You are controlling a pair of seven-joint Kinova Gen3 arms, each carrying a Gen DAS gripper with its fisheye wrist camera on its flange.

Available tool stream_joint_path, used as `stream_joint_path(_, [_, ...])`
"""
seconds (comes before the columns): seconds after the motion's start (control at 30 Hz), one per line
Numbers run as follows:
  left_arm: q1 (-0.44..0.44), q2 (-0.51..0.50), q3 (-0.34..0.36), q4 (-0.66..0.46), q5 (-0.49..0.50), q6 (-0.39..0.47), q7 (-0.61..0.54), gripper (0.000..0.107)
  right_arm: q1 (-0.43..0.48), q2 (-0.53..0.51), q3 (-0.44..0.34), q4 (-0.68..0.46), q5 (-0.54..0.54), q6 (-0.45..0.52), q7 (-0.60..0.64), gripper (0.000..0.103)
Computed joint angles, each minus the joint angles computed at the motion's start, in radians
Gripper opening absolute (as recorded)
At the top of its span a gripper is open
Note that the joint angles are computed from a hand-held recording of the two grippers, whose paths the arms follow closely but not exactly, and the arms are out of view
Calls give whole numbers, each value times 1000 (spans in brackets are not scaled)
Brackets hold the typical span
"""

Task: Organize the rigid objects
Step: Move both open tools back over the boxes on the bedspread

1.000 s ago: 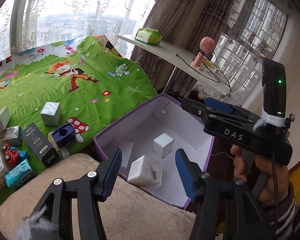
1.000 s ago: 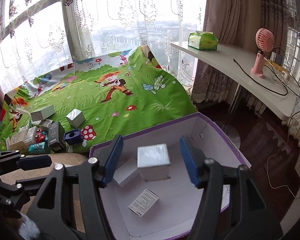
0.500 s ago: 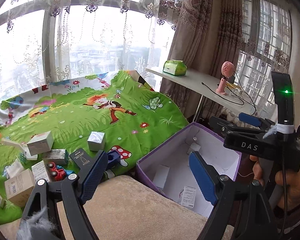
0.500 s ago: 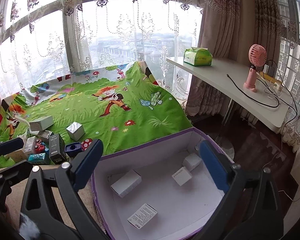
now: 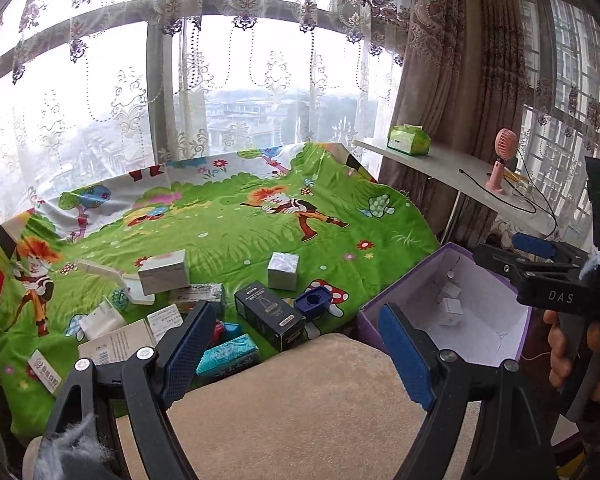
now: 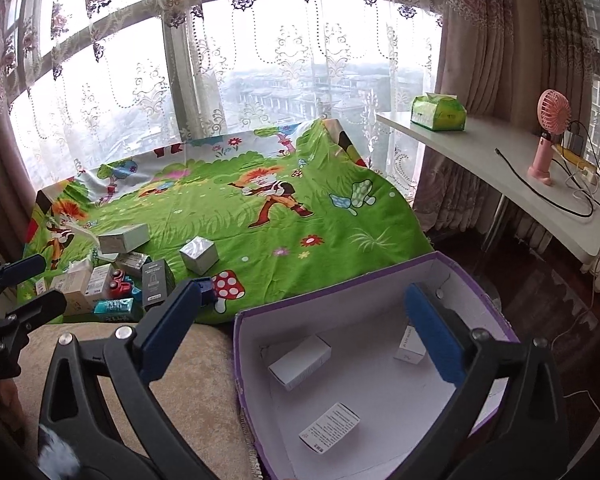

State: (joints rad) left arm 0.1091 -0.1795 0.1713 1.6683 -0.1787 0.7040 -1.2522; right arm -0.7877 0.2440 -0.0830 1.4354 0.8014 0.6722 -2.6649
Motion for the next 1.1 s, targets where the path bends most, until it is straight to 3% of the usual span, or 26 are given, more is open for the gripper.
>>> stream_joint_path(0.57, [-202, -95, -102, 90, -18, 63, 105, 83, 8, 83, -25, -101, -274, -40, 291, 102])
stream_joint_path(0.77, [-246, -81, -142, 78, -7, 112, 104, 79, 2, 130, -20, -169, -371, -16, 391, 102])
stream_joint_path(1.1, [-304, 8, -257, 5, 100, 229, 44, 68, -2, 224, -23, -313, -498, 49, 550, 102])
